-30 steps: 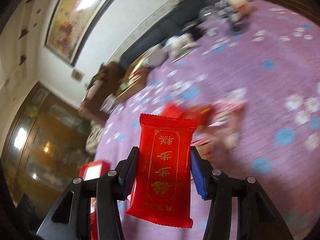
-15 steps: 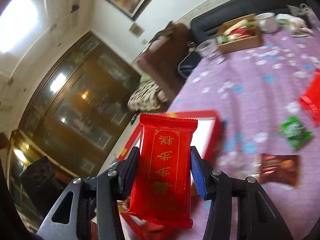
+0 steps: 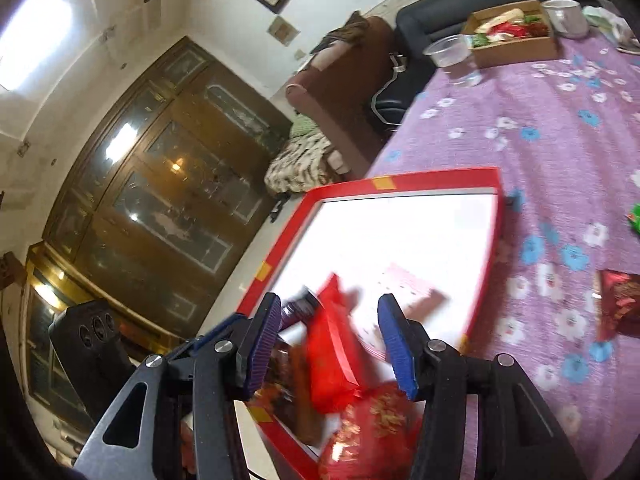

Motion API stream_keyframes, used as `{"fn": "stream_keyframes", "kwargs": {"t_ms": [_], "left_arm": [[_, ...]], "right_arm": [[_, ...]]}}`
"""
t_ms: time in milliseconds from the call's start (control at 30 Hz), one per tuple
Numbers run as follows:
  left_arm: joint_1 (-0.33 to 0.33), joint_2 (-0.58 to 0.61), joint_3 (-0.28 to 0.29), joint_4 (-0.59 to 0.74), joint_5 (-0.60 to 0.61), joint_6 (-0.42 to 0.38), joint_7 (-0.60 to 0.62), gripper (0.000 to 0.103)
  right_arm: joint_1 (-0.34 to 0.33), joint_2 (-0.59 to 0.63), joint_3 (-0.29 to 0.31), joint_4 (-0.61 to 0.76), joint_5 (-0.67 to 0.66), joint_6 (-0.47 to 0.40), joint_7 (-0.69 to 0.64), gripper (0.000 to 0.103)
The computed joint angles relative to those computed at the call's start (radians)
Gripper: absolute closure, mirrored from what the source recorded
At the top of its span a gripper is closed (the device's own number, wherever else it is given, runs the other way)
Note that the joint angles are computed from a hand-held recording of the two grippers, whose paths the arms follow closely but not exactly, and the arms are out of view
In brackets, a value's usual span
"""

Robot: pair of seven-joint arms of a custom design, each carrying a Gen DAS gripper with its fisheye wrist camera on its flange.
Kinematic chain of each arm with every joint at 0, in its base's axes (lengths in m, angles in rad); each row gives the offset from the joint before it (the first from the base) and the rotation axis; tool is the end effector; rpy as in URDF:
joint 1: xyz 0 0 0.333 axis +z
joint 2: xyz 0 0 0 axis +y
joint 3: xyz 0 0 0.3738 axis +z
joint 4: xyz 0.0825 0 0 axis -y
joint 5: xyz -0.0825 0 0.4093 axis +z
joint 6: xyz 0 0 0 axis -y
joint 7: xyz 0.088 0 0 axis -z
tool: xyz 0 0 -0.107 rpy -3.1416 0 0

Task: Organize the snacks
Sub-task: 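Carry both packs over the red box and open both grippers, then move both tools back to the table and grasp the green pack with the right gripper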

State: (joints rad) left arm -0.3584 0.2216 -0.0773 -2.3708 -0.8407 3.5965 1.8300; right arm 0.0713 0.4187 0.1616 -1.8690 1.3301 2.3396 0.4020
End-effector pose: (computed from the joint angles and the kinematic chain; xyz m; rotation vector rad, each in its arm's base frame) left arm 0.5373 -0.1447 0.3671 -1.9291 1.4878 -0.9503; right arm 0.6717 0.1645 0.3453 -1.7963 1.1946 0.3414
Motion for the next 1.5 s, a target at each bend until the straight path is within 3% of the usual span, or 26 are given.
{"fn": "stream_keyframes", "kwargs": {"t_ms": [233, 333, 433, 567, 667, 700, 800, 967, 1100, 1200, 1267, 1300, 1433, 1500], "left_arm": [[0.051, -0.01, -0.019, -0.042, 0.07, 0.031, -0.099, 0.073], [0.068, -0.015, -0.024, -0.057, 0.102, 0.032, -0.143, 0.073], [0.059, -0.019, -0.018, -0.065, 0.089, 0.033, -0.143, 0.073], [0.046, -0.021, -0.009, -0.059, 0.058, 0.015, -0.119, 0.073], [0.031, -0.018, -0.003, -0.043, 0.025, 0.002, -0.09, 0.067], [0.026, -0.016, -0.002, -0.035, 0.018, -0.001, -0.081, 0.063], [-0.006, -0.003, 0.008, 0.0, -0.017, -0.014, -0.018, 0.062], [-0.071, 0.02, 0.039, 0.065, -0.054, -0.074, 0.082, 0.057], [-0.175, 0.04, 0.116, 0.123, -0.11, -0.139, 0.184, 0.053], [-0.376, 0.064, 0.306, 0.177, -0.188, -0.218, 0.291, 0.046], [-0.534, 0.087, 0.469, 0.203, -0.189, -0.28, 0.307, 0.043], [-0.574, 0.095, 0.512, 0.208, -0.173, -0.297, 0.296, 0.042], [-0.672, 0.133, 0.618, 0.238, -0.088, -0.364, 0.234, 0.042], [-0.717, 0.158, 0.671, 0.256, -0.036, -0.402, 0.192, 0.042]], "right_arm": [[-0.016, -0.052, -0.024, -0.067, -0.105, -0.11, 0.075, 0.05], [0.028, -0.057, -0.028, -0.085, -0.17, -0.063, 0.128, 0.051], [0.041, -0.061, -0.003, -0.109, -0.142, -0.046, 0.09, 0.05], [0.043, -0.043, 0.003, -0.077, -0.156, -0.133, 0.084, 0.048], [-0.001, -0.026, -0.001, -0.043, -0.108, -0.238, 0.063, 0.048], [-0.011, -0.039, -0.007, -0.05, -0.078, -0.225, 0.035, 0.048], [-0.038, -0.06, -0.041, -0.042, -0.019, -0.18, 0.003, 0.048], [-0.055, -0.047, -0.095, 0.008, -0.029, 0.029, 0.013, 0.046], [-0.042, 0.025, -0.124, 0.086, -0.2, 0.197, 0.149, 0.046], [-0.055, 0.073, -0.111, 0.123, -0.255, 0.257, 0.182, 0.046], [-0.076, 0.097, -0.091, 0.138, -0.274, 0.254, 0.2, 0.048], [-0.085, 0.11, -0.083, 0.147, -0.29, 0.255, 0.208, 0.049], [-0.086, 0.145, -0.059, 0.16, -0.375, 0.318, 0.242, 0.056], [-0.085, 0.15, -0.047, 0.147, -0.417, 0.371, 0.237, 0.068]]}}
